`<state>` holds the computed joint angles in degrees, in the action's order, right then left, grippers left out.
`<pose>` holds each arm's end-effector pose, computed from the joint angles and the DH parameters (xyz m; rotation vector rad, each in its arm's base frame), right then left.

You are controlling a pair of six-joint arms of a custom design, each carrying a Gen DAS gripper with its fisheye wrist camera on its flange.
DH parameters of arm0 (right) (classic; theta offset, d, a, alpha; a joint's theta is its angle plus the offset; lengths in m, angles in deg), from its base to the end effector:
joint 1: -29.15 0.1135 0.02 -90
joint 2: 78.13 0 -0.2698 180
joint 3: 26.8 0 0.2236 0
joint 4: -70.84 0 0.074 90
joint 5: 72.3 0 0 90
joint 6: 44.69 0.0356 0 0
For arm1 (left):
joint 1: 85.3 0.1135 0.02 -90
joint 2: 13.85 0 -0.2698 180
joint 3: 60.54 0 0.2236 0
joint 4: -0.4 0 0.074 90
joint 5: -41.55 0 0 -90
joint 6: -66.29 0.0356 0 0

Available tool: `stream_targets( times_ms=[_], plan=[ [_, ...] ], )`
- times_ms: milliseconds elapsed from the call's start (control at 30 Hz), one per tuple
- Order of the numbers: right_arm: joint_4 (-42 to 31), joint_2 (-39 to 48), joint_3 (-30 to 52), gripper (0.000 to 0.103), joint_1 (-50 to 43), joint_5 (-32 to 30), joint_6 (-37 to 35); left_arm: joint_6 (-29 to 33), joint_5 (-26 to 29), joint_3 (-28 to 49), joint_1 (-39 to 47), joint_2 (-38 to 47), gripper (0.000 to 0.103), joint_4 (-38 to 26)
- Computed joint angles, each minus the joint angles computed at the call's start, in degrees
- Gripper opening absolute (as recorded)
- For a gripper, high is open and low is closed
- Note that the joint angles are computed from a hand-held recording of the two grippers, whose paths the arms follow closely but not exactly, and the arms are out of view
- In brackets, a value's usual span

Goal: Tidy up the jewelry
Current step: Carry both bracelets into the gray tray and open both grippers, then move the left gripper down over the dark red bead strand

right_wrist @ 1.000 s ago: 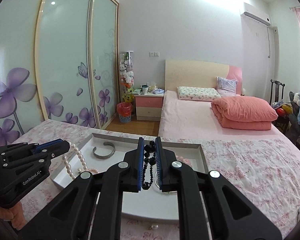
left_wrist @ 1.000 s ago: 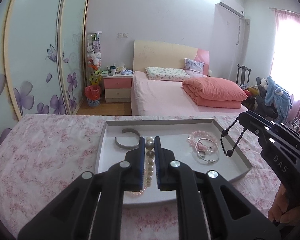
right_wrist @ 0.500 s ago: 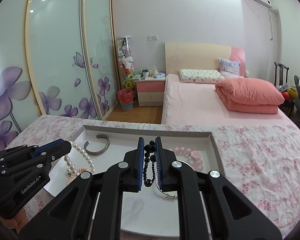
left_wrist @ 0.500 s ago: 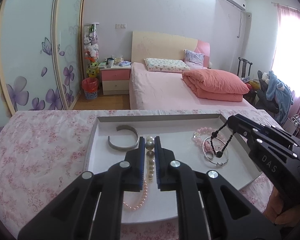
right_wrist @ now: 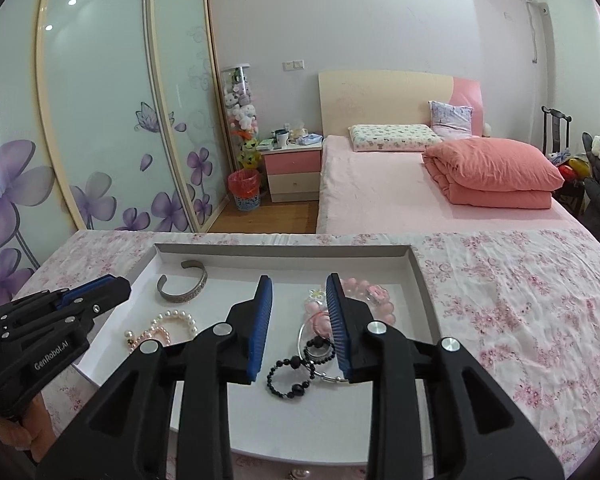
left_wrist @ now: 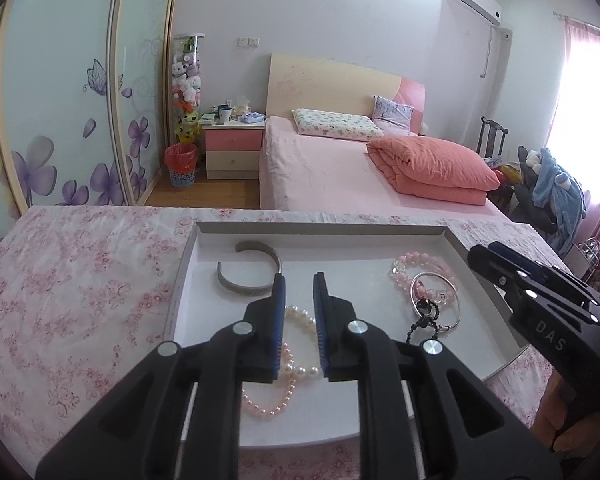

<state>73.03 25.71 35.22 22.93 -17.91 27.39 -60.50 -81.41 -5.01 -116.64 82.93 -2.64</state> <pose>0.3308 -0.0152 0.1607 -0.5362 2.0826 0.4587 0.2614 -0.1365 0.1615 -0.3752 2.1646 0.0196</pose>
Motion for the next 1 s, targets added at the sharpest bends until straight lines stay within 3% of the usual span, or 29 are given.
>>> stream_targets(
  times_ms=[367, 567, 733, 1000],
  plan=[
    [-2.01, -2.87, -3.01, 0.030, -3.87, -1.98, -3.94, -4.36, -2.46, -3.83, -5.07, -4.38, 0.019, -3.49],
    [-7.11, -5.15, -4.62, 0.030, -8.29, -4.26, -9.03, -8.91, -2.95, -5.41, -11.62, -6.08, 0.024, -6.81],
    [-12.48, -6.56, -6.25, 0.030, -13.30, -6.01, -15.53, -13.42, -0.79, -6.28, -19.32, -5.00, 0.036, -7.37],
    [-21.58, -5.87, -6.68, 0.030, -21.65, -7.87, -25.74, -14.67, 4.70, -3.19, -27.05, 1.71, 0.057, -6.84]
  ],
)
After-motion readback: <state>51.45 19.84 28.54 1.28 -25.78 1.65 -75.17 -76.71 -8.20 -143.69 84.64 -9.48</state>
